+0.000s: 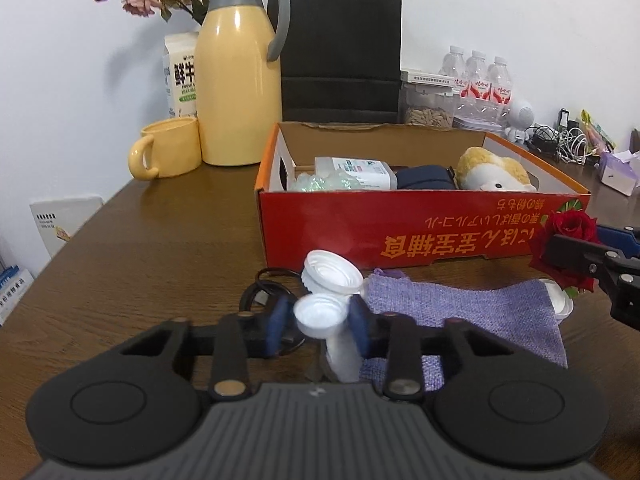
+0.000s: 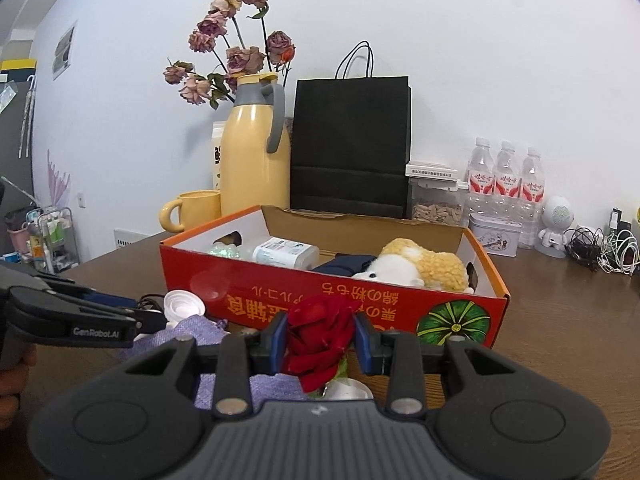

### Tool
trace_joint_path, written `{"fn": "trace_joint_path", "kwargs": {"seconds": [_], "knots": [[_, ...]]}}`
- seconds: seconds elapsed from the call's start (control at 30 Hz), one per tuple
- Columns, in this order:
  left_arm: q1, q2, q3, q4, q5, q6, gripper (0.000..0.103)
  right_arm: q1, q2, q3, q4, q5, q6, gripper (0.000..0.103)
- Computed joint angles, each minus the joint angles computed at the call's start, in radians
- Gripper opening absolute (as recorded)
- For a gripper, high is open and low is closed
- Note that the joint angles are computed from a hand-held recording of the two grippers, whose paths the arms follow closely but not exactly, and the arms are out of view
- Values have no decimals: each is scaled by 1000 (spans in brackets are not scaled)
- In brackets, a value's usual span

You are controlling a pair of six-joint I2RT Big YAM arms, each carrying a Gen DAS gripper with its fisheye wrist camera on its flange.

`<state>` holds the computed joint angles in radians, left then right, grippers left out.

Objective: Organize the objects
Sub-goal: 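Grasp the white bottle with the left gripper while the right grasps the red rose, then carry the white bottle and red rose into the box and release both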

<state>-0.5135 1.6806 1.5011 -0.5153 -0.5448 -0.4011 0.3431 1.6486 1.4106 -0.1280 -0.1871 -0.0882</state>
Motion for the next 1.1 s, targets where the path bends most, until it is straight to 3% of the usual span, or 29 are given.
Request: {"fn": "trace_joint_path", "kwargs": {"seconds": [0.67, 0.93, 1.1], "knots": [[-16, -39, -37, 102, -24, 61, 30, -2, -11, -2, 28, -7, 13, 33], [-12, -10, 68, 155, -39, 169, 30, 2, 21, 102, 2, -5, -13, 33], [-1, 49, 170, 148, -42, 190, 30, 15, 81, 209, -36, 22, -15, 33]]}}
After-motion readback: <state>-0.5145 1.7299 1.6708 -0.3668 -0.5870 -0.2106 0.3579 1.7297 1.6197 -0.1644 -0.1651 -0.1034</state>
